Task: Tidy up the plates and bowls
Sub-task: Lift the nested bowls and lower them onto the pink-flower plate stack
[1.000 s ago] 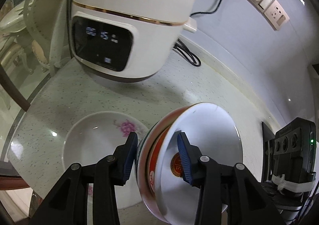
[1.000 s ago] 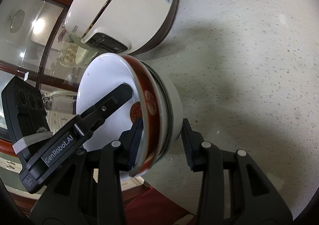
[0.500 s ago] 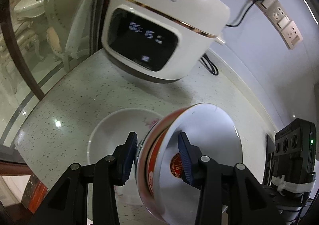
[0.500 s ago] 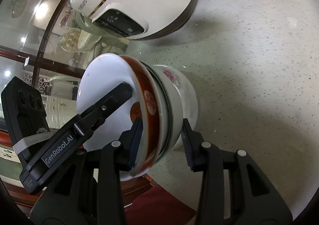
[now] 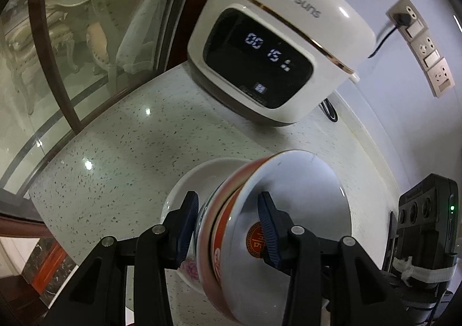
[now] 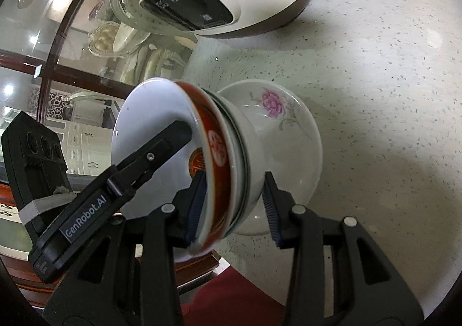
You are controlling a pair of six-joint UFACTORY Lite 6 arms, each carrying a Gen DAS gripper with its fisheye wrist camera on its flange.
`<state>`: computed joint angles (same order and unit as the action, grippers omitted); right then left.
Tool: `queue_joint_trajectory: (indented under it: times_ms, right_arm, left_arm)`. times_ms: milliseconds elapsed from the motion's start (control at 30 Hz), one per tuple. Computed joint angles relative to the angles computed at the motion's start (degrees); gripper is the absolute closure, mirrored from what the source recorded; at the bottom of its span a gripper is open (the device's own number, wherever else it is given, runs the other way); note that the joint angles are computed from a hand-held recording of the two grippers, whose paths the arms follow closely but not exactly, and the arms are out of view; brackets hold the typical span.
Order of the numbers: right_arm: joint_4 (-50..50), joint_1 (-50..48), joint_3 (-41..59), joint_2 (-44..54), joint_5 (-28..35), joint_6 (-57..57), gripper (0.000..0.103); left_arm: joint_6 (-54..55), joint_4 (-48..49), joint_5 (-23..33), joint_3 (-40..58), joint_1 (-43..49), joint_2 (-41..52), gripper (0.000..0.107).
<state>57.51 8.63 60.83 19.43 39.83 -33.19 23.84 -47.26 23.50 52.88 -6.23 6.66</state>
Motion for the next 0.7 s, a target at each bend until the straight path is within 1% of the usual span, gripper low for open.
queue_joint_trajectory:
  times_ms: [167, 267, 333, 533, 600, 700]
  right_arm:
    - [-1.3, 0.7, 1.8, 2.4, -0.8, 1.1, 0.06]
    - [-2.1, 1.1, 2.6, 4.3, -1.6, 0.7, 0.06]
    - [-0.4, 0.3, 2.7, 5.6, -1.0, -1.4, 0.06]
    - [-2.3, 0.8, 3.1, 5.1, -1.5, 0.0, 0.057]
    - [-4.0, 1.2, 2.6, 3.9, -2.3, 1.4, 0.057]
    - [-8.8, 2.8, 2.4, 1.7, -5.4, 5.9, 0.057]
  left_arm:
    - [3.4, -3.1, 0.1, 0.6, 0.9, 2.5, 0.063]
    - [3.1, -2.4, -0.9, 1.3, 0.5, 4.9, 0.063]
    - [6.0, -5.1, -1.6, 0.9, 0.4, 5.3, 0.063]
    - [4.0, -2.4, -1.5, 2.2, 0.0, 6.2, 0.063]
    - [4.8, -3.1, -1.4, 2.0, 0.1, 6.1, 0.06]
    - [8.6, -6.9, -0.3, 1.8, 1.0, 6.0, 0.052]
